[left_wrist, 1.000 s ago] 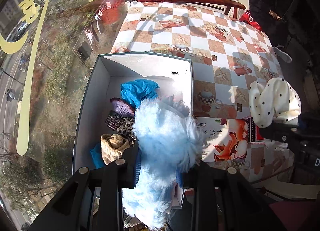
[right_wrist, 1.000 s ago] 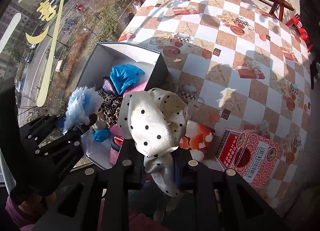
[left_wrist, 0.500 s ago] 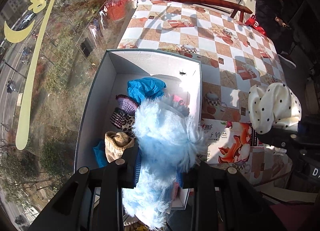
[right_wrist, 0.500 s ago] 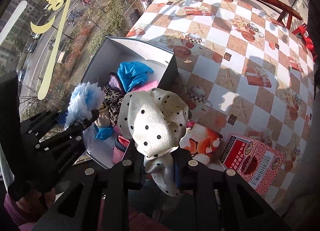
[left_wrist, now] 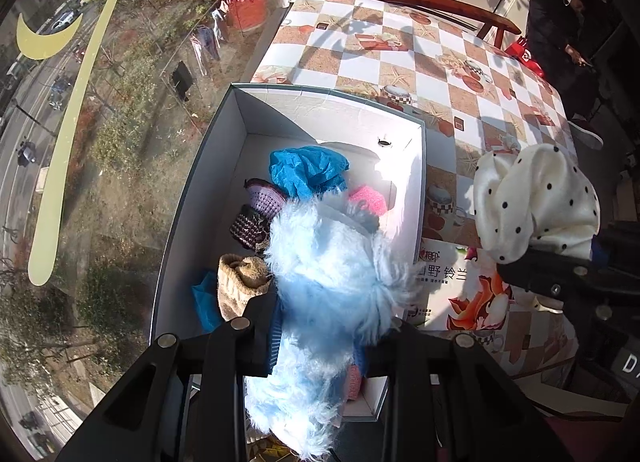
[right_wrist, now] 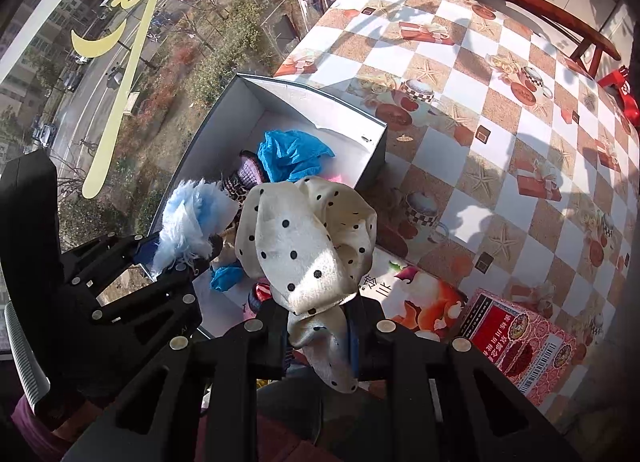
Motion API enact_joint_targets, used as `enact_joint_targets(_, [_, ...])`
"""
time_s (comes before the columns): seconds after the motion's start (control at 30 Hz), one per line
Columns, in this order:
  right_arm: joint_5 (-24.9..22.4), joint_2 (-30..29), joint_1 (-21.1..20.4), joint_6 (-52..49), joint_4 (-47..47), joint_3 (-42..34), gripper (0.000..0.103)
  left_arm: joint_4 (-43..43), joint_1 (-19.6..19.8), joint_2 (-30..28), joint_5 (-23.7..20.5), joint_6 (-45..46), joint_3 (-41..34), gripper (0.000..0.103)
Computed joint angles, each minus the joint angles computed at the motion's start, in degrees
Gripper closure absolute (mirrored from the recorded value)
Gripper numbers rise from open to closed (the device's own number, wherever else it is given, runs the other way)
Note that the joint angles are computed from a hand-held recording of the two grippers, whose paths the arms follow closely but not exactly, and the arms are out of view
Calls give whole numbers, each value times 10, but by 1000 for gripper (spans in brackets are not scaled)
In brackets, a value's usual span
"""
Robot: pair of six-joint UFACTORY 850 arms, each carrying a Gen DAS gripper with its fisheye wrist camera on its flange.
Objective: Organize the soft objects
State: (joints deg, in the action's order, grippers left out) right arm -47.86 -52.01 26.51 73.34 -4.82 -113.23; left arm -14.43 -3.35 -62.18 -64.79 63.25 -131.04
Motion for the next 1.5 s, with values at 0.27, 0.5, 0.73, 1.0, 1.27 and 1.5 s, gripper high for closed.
enact_joint_targets(0.27, [-15,-27,-6,-30,12,-41,82,7,-1,-23,-19,-18,-36,71])
enact_joint_targets(0.5, [-15,-34,-11,-37,20,-48,82,19,-3,-44,-34,-35,-68,71])
enact_joint_targets(0.73, [-24,-54,-18,-58,37,-78,82,27,-5,-60,-47,-54,-93,71])
enact_joint_targets(1.0, [-31,-74,-26,-78,51,-106,82,28,-6,-78,-63,-69,-122,71])
enact_joint_targets(1.27, [-46,-97,-32,-95,71,-140,72,-3,-1,-84,-66,-72,-134,40])
enact_joint_targets(1.5, [-83,-106,-30,-81,50,-163,26,63,-12,-92,-80,-102,-141,22])
